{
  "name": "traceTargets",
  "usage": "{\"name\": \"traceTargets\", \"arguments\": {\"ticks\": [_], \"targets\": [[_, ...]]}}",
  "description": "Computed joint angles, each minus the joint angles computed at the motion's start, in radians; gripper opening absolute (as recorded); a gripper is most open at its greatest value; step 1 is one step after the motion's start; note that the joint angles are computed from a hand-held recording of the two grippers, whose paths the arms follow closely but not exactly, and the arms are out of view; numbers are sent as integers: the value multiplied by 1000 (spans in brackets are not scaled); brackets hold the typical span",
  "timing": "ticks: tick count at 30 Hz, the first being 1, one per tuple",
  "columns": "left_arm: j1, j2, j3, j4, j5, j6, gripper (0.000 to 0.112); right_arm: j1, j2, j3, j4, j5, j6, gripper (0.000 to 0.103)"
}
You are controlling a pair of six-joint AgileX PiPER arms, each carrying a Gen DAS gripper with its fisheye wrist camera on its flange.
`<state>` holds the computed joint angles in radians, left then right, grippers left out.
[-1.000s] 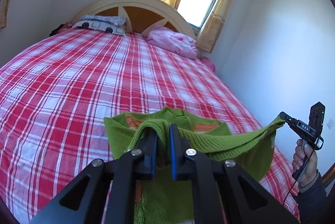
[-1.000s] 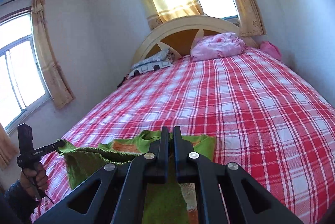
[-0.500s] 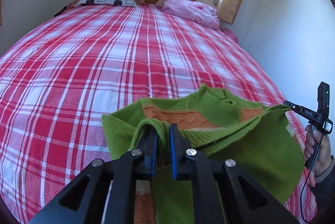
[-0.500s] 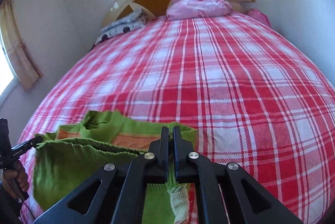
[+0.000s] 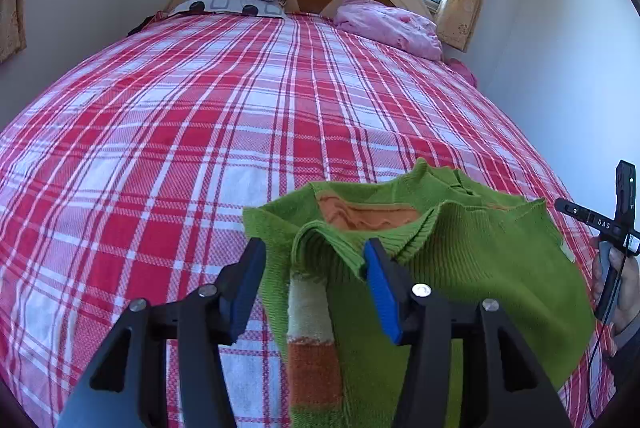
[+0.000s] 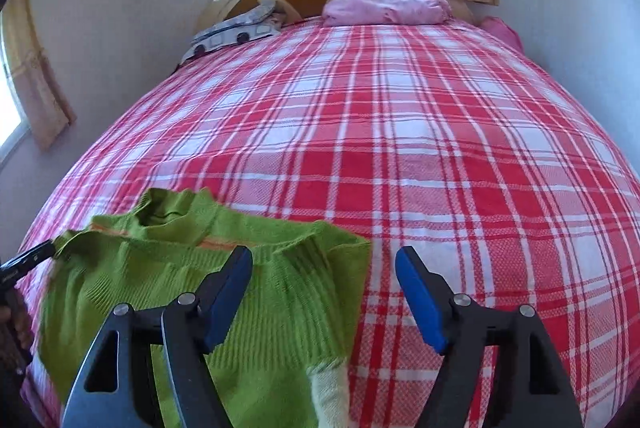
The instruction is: Fold small clothes
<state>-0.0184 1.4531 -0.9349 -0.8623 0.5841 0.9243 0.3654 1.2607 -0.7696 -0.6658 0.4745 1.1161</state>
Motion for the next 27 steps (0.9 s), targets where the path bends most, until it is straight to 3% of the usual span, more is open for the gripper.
{"name": "traceTargets", "arguments": {"ticks": [3,6,9,11,14,16,18,21,24,27], "targets": [[-6,50,-67,27,69,28,63,-11,7,-26,103,11,-137,75],[-7,74,-83,10,88,80,67,-26,25,-51,159,29,-213,75],[17,87,-84,-41,118,148,71,-49,29,-39,211,1,-267,75],[33,86,-72,-85,130,216,81,-63,29,-22,244,-25,-304,75],[64,83,-64,-149,185,315,81,-67,24,1,255,-57,-330,75],[62,77,-62,-161,172,322,91,-67,6,18,244,-78,-318,75],[35,88,-78,-122,132,290,91,-70,12,9,279,-80,-365,75],[-16,127,-123,-62,103,239,91,-46,24,-12,202,-48,-301,75],[-68,157,-153,-1,62,177,78,-36,41,-32,185,-28,-294,74],[-116,185,-177,83,25,99,60,-18,85,-60,158,7,-293,66]]}}
